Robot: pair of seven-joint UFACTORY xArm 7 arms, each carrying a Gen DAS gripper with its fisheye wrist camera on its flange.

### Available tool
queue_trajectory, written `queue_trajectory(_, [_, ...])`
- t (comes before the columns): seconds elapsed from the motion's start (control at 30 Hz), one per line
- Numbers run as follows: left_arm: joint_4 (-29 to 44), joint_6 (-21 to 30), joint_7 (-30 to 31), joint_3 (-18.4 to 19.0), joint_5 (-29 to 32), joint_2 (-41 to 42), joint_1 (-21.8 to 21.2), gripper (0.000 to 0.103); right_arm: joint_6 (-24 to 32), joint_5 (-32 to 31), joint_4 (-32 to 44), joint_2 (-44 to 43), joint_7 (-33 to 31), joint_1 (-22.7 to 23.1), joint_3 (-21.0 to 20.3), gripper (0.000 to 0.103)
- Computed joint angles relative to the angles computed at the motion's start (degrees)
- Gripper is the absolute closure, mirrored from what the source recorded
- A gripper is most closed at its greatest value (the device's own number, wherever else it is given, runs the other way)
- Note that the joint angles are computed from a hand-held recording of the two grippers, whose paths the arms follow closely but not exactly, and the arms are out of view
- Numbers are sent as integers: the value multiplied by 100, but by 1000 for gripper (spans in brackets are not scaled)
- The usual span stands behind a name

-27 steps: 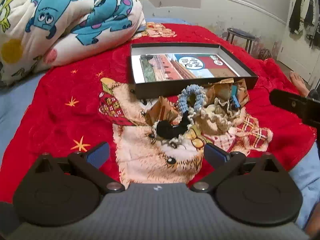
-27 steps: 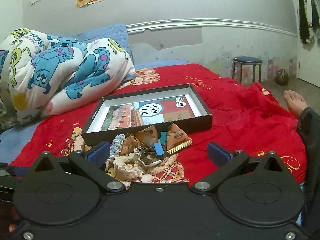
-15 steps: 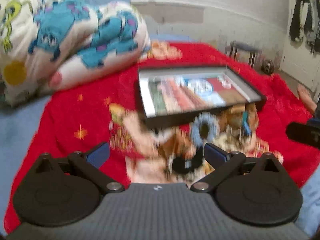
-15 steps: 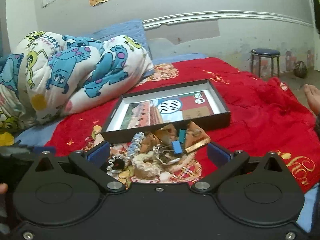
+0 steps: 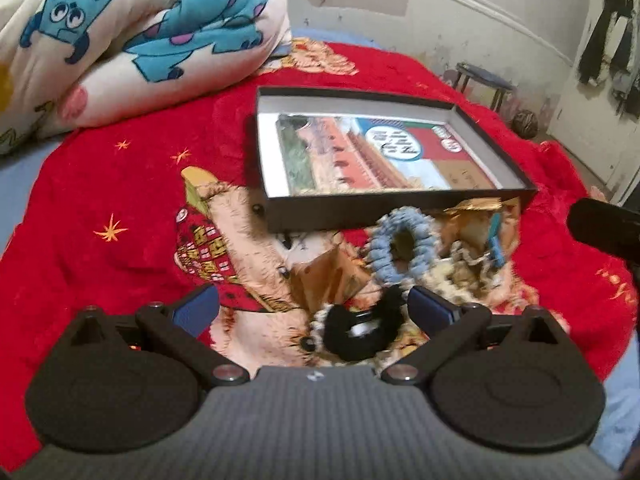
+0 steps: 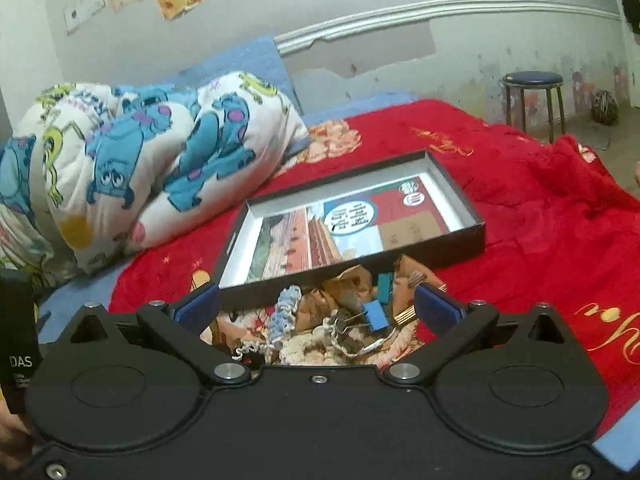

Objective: Organize objects
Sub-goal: 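Move left tool to black lace scrunchie while right tool reaches cream lace scrunchie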

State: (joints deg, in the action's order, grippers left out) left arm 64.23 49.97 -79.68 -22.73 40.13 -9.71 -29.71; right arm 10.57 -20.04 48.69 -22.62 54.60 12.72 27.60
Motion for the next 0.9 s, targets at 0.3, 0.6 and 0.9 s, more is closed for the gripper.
queue_trajectory(0.3, [45, -315, 435, 235, -706, 60, 4, 0, 280, -110, 524, 764, -32, 390, -233, 4])
queue_trajectory(0.6, [-223, -920, 613, 187, -882, 32, -73, 0, 382, -419, 490, 846, 435, 456, -284, 3])
queue_trajectory(0.9, [-131, -492, 92, 118, -508, 199, -74, 4, 450, -1315, 490, 1059, 1335, 496, -217, 5])
